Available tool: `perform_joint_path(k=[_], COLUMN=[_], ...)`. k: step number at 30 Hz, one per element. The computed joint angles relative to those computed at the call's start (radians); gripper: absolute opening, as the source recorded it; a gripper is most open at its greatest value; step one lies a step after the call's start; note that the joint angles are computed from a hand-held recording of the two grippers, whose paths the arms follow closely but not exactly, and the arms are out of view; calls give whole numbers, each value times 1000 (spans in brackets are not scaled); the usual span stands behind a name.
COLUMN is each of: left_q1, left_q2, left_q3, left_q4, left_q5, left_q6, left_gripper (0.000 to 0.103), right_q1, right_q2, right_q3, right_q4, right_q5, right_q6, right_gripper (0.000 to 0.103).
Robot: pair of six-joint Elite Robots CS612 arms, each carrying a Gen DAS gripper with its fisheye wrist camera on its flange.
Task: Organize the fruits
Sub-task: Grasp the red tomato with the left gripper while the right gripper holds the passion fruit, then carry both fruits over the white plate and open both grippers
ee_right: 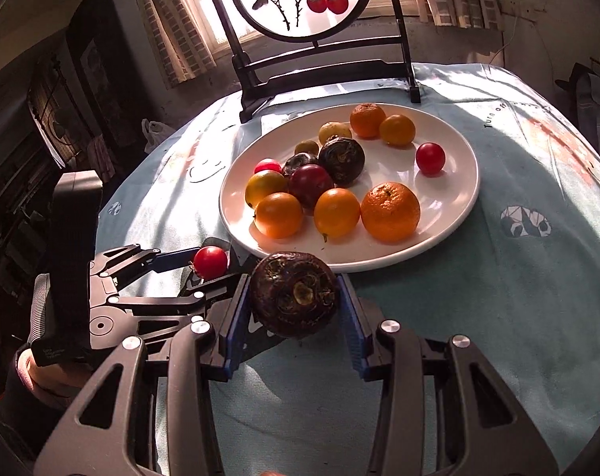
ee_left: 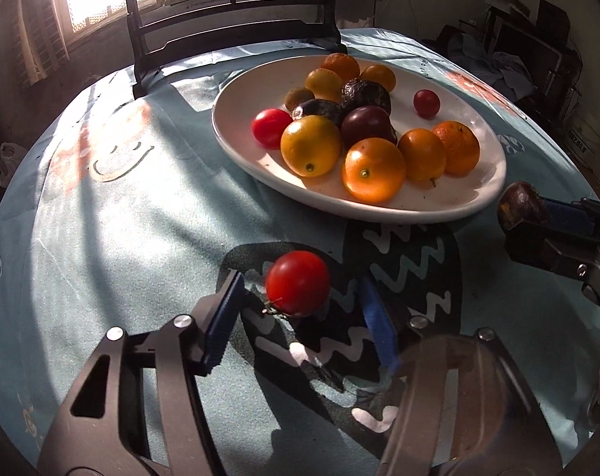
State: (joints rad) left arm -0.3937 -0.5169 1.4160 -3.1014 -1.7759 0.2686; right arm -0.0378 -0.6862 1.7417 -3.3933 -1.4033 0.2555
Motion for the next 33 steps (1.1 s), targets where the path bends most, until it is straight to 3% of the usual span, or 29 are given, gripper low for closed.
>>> perform_joint_path(k=[3, 5, 9, 19, 26, 33], left_q1=[1, 1, 5, 11, 12, 30], left_q2=[-2, -3, -5, -17, -39, -56], left_q3=[4, 8, 10, 35, 92, 104], left_q4=[-7, -15, -13, -41, -119, -163], left_q5=[-5, -1, -10, -24, -31, -145], left_q6=[0, -1, -13, -46, -52, -120], left_gripper=[53, 40, 31, 30, 30, 30], right_q1=[0, 0, 0, 7, 16, 14], right_q2=[1, 2, 4, 12, 6, 9], right_q3=[-3, -4, -8, -3, 28, 50], right_q4=[8, 9, 21, -17, -89, -257], right_q5=[-1, -3, -12, -56, -18, -21], right_q6=[1, 1, 0, -24, -33, 1], right_gripper=[43, 43, 43, 43, 43, 43])
